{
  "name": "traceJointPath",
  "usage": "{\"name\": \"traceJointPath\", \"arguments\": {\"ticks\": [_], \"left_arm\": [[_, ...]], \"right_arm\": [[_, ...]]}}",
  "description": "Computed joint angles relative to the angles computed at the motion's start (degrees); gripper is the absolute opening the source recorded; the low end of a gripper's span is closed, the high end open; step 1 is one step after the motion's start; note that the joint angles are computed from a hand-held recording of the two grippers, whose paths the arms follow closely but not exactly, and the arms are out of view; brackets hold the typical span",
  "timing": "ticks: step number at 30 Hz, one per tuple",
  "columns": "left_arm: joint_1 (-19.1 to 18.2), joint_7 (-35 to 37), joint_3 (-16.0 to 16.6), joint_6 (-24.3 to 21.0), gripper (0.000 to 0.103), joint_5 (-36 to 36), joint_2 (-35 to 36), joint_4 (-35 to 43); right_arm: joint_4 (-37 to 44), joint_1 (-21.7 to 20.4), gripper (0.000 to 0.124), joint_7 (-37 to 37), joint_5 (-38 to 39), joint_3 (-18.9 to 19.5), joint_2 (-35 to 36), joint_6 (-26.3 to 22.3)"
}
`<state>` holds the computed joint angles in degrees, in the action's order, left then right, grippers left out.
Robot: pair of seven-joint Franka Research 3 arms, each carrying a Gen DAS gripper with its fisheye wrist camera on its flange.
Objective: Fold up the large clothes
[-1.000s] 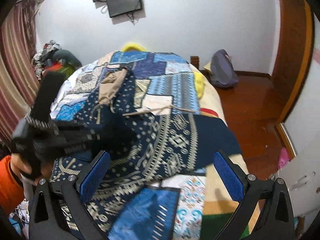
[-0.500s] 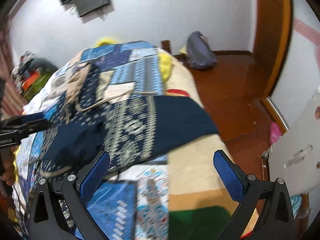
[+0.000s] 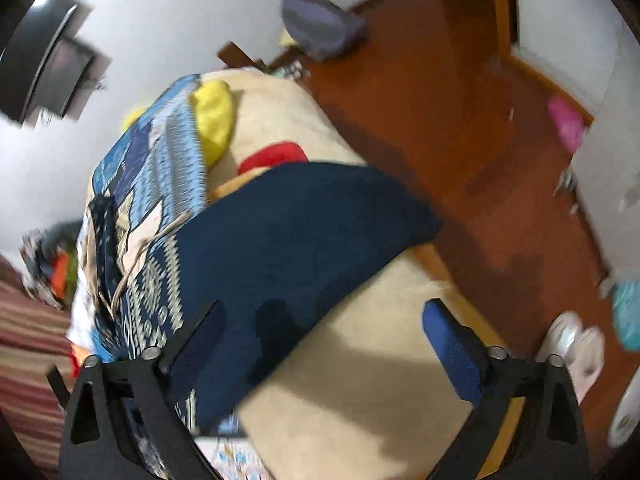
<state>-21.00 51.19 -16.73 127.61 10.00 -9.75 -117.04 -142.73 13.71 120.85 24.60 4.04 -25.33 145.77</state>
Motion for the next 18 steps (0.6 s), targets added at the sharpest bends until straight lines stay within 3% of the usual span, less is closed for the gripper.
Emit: {"name": "traceJointPath", "arguments": {"ticks": [3,5,8,10,12,18], "left_arm": [[0.3,-1.6,0.2,1.9,0.089,-0.5,-0.2,-1.2],[0.5,-2.7,0.2,3.1,0.093,-0.3,-0.6,-2.2],[0.5,-3.5,0.2,3.7,0.093,-0.1,-0.7,-2.5],[0.4,-3.7,0.1,3.0,0.093,0.0,-0.4,-1.8],[0.2,-3.9,-0.4,1.5,0.093,1.0,-0.6,-1.2],[-1.0,-3.4,-1.6,-3.1,0.09,4.0,-2.9,0.2]], "right_arm": [[1.0,-0.1,0.088,0.8,0.8,0.1,3.7,2.8],[1.9,-1.5,0.08,3.5,-2.2,1.5,5.1,4.1],[4.1,-2.4,0.059,6.0,-6.2,2.1,7.1,2.8],[6.2,-3.3,0.03,6.4,-13.0,3.6,7.3,0.5],[6.9,-1.7,0.014,4.1,-13.3,3.1,6.5,0.5],[11.3,0.1,0.009,3.6,-17.6,5.8,3.4,2.5]]}}
